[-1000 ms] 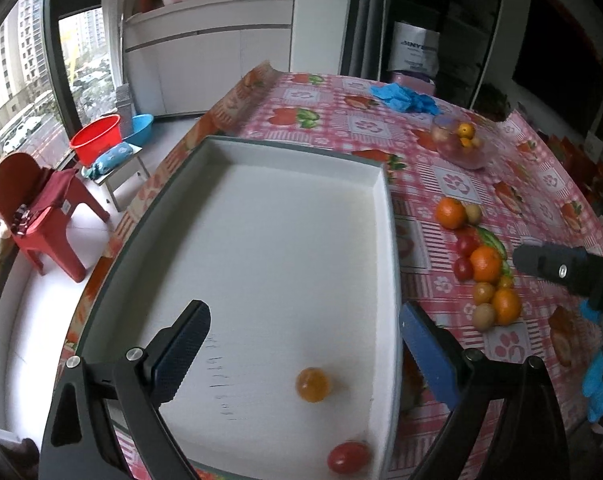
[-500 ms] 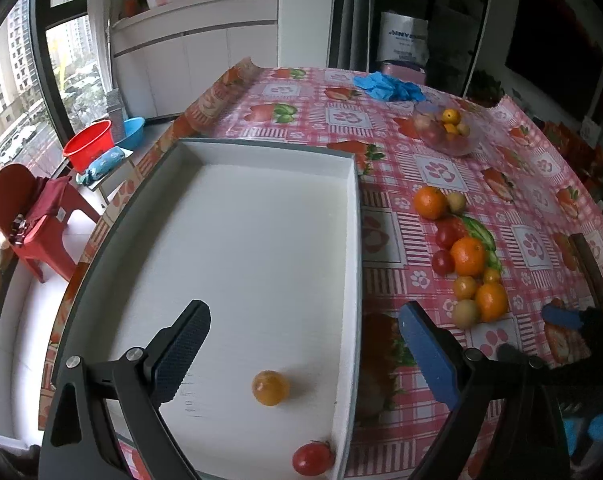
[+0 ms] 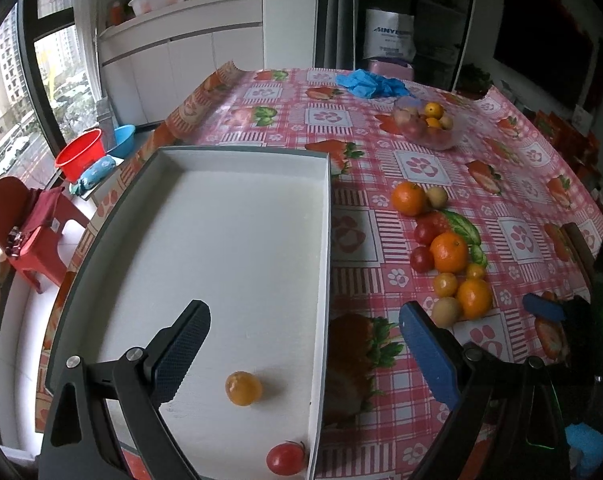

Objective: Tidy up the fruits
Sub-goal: 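Grasp a mandarin orange from the fruit pile with the right tool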

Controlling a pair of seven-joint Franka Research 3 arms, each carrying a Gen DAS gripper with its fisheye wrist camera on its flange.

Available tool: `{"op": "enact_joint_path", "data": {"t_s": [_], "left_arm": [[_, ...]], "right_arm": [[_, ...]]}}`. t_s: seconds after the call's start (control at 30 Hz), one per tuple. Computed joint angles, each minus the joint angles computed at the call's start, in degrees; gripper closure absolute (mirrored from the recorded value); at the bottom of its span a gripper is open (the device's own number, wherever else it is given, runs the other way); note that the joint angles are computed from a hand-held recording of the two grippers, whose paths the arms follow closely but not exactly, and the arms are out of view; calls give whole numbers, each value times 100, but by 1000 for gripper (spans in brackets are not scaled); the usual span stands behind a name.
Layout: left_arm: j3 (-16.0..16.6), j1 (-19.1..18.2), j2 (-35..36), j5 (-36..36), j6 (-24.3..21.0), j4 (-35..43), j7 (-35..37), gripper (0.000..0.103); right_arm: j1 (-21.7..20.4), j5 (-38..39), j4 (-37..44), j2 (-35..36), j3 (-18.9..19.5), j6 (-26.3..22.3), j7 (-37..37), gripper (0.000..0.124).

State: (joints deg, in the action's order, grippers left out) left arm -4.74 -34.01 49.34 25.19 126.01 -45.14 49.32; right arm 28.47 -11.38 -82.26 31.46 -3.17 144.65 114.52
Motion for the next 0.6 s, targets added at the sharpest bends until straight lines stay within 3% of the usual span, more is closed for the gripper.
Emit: {"op": "enact_joint_path", "data": {"t_s": [0.2, 0.3, 0.37, 0.47, 0.6], "left_arm": [[70, 13, -356, 184, 111, -509, -121, 7], [85, 94, -631, 307, 234, -853, -322, 7], [64, 146, -739, 370, 268, -973, -417, 7], [6, 150, -700, 419, 152, -859, -398, 7], [-113, -12, -188, 314, -167, -91, 96, 7]], "right_arm": [[-98, 316, 514, 312, 121, -7, -232, 40], [-76, 379, 610, 375, 100, 43, -272, 57], [-143, 520, 575, 369, 180, 191, -417, 84], [-285, 887, 334, 257, 310, 498, -567, 86], [-501, 1401, -314, -109, 433, 960, -747, 86]]}}
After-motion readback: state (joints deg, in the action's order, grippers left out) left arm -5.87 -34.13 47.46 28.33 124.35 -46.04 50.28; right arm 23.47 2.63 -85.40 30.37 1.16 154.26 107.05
